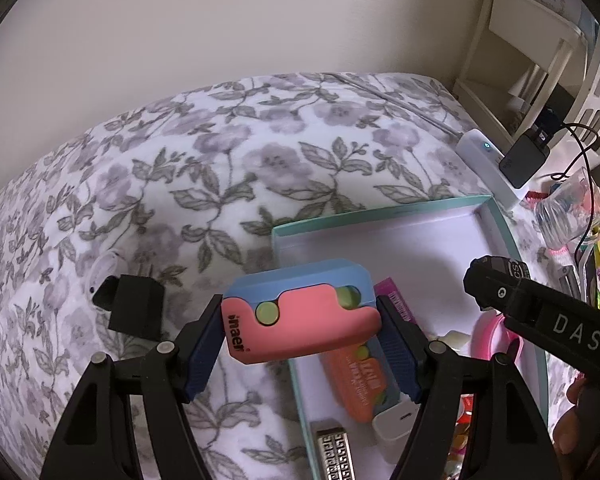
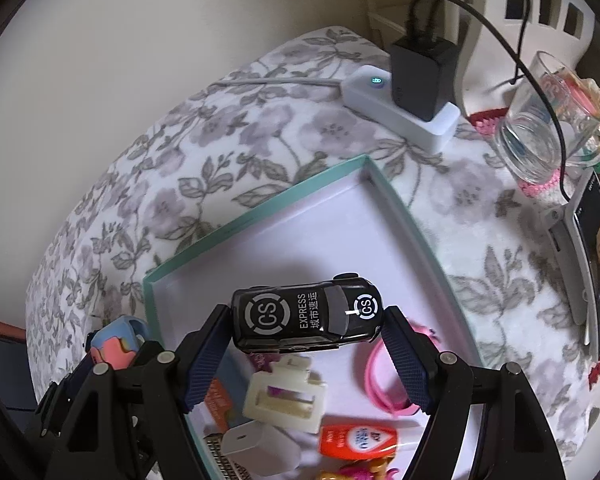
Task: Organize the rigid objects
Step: 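Carry the car and knife into the white tray and open both tools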
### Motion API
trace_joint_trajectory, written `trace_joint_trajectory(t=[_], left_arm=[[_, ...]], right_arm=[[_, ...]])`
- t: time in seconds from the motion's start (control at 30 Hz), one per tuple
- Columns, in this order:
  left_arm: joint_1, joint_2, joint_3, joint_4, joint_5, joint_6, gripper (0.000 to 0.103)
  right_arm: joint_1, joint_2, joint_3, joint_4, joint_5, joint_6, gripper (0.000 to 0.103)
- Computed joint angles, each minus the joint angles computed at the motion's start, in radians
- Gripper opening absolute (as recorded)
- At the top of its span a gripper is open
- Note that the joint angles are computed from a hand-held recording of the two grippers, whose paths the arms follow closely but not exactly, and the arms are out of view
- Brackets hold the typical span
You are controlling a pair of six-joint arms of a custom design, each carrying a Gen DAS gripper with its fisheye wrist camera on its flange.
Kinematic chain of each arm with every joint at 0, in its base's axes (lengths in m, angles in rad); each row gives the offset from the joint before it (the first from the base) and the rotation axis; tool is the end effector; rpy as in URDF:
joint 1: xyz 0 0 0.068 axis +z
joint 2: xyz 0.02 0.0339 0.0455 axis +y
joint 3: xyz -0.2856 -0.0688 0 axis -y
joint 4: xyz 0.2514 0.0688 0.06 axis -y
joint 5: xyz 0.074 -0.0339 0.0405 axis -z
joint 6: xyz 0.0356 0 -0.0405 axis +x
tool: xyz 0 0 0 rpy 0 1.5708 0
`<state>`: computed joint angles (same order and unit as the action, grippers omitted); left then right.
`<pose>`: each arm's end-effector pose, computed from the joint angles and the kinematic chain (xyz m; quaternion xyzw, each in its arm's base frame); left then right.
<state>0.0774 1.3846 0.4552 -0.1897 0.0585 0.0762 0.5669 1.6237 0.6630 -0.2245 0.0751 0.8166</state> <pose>0.2130 0.0144 0.1301 0.0060 0.9742 -0.0112 0.2254 0.2288 0.1425 0.1256 0.1293 0.9723 0.0938 0.1710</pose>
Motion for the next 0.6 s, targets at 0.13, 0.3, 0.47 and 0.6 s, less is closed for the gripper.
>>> trace_joint_trajectory(t=[0.13, 0.3, 0.47, 0.6], left_arm=[[-0.023, 0.022, 0.001, 0.021, -0.004, -0.018, 0.074], [-0.047, 0.04, 0.001, 0.042, -0.008, -0.032, 0.074], [-0.068, 0.055, -0.001, 0.055, -0.014, -0.046, 0.074], [-0.085, 0.052, -0.004, 0.057, -0.022, -0.051, 0.074]], right_arm=[[-0.034, -0.01, -0.017, 0.006, -0.008, -0.014, 0.079], [-0.055, -0.012, -0.026, 0.01, -0.014, -0.023, 0.079], [-0.062, 0.0, -0.026, 0.011, -0.022, -0.029, 0.079], [-0.062, 0.011, -0.026, 0.013, -0.024, -0.028, 0.079]])
